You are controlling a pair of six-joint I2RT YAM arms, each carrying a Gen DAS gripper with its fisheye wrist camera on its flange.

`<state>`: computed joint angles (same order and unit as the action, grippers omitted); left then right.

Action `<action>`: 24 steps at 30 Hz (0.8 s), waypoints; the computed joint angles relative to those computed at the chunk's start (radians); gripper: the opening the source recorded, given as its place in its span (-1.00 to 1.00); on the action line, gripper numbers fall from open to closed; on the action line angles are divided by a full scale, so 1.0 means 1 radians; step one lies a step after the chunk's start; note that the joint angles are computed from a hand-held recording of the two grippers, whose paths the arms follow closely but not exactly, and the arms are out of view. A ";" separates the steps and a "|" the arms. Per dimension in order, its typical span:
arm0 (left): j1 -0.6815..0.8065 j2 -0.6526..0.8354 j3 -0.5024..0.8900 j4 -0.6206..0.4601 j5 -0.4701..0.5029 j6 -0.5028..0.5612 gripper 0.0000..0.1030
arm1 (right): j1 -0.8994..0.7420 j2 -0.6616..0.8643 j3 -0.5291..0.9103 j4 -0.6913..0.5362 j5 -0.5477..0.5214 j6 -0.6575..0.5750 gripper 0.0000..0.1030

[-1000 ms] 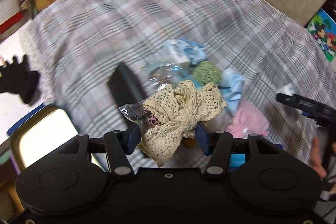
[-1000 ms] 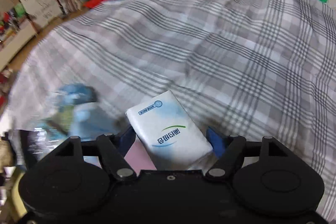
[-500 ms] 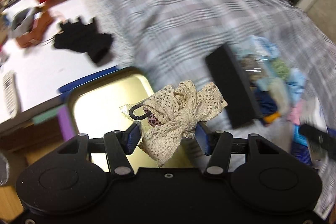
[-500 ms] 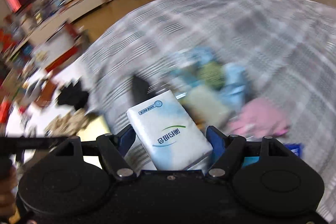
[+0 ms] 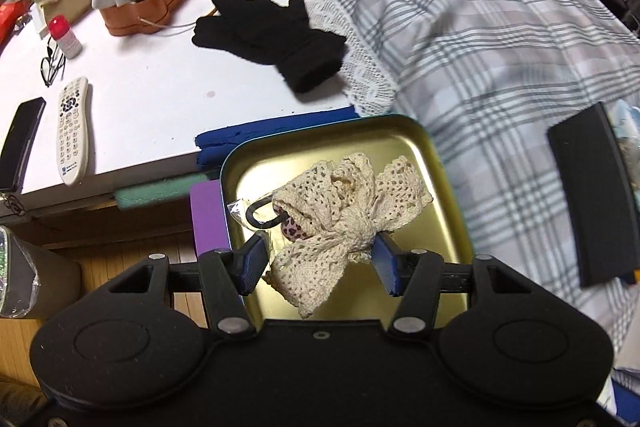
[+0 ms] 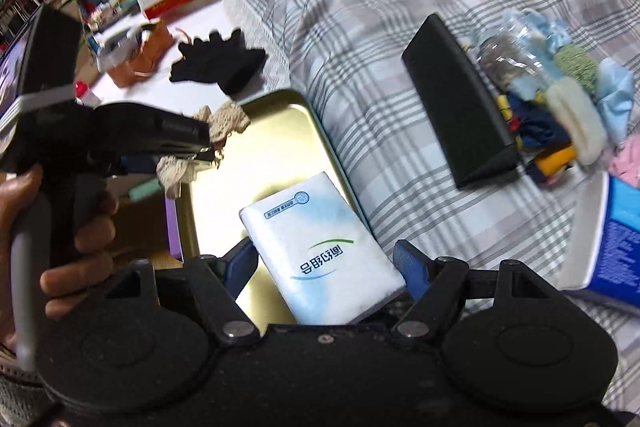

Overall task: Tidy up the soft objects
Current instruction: 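Carry the lace with the left tool while the right tool carries the packet to the tray, then lower and release the lace with the left tool while the right tool releases the packet in the tray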

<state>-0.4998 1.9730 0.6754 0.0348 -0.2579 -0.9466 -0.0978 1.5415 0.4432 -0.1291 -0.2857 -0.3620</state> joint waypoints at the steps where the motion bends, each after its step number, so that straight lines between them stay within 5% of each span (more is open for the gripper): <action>1: 0.013 0.022 0.002 0.017 0.005 0.008 0.04 | 0.025 0.007 -0.006 0.017 0.016 0.020 0.43; 9: 0.097 0.075 -0.019 0.115 0.099 0.047 0.04 | 0.154 0.072 -0.007 0.102 0.129 0.092 0.43; 24: 0.084 0.118 0.041 0.058 0.096 0.043 0.04 | 0.299 0.331 0.052 0.213 0.294 0.164 0.44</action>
<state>-0.4158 2.0914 0.7164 0.0932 -0.1618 -0.9036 0.2013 1.8723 0.4955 0.0842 0.0088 -0.1977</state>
